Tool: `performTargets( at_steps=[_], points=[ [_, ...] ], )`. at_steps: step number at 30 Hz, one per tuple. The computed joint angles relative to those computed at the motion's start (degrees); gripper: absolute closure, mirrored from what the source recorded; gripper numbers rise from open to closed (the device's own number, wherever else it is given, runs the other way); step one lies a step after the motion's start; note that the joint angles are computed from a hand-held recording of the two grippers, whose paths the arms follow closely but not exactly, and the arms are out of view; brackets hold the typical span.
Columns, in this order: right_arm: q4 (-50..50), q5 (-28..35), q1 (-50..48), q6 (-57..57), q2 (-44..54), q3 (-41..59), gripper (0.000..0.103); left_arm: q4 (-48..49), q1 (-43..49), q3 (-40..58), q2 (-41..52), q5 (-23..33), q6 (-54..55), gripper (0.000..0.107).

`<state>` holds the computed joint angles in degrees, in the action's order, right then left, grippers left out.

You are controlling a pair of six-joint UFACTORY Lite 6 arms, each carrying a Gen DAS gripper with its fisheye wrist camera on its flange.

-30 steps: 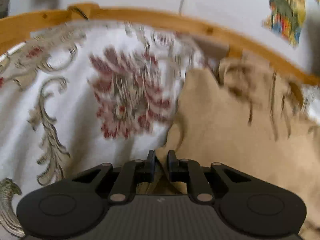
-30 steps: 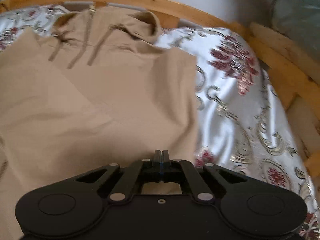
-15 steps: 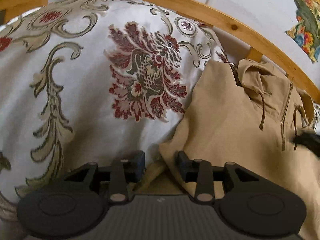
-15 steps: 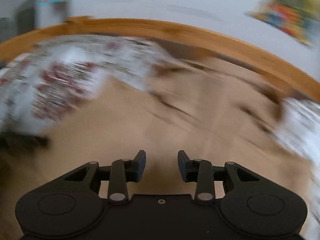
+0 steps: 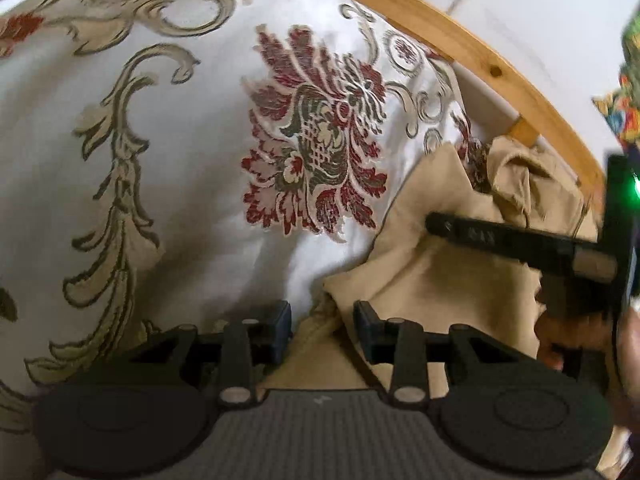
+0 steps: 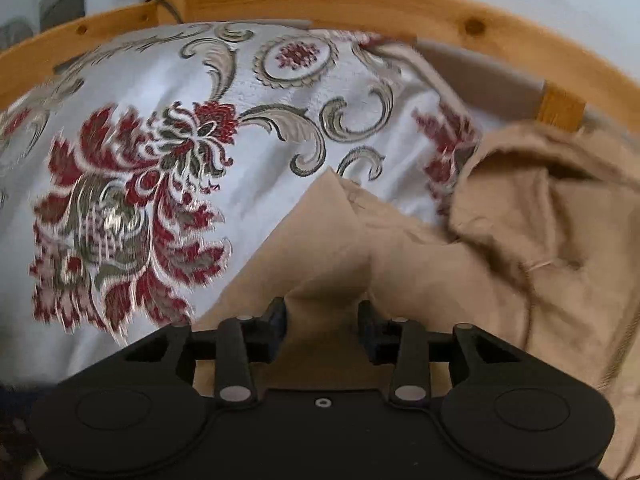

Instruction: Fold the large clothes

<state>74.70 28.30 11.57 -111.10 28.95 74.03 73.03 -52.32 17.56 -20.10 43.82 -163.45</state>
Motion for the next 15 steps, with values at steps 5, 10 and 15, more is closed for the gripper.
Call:
performTargets(
  at_steps=[5,10,15],
  points=[
    [11.9,6.3,-2.8,-11.0,-4.6,-3.8,0.062,-0.7,-5.7,0.4,1.6,9.1,-4.5,0.070],
    [4.0,3.1,-5.5,-6.2,-6.9,-5.8,0.047,2.7,-1.0,-0.1,1.2,3.9,-1.0,0.076],
    [-8.8,7.7,-23.0,-13.8,-16.1,-16.5,0.045,5.7,1.2,-0.2,2.2,1.2,-0.5,0.075]
  ],
)
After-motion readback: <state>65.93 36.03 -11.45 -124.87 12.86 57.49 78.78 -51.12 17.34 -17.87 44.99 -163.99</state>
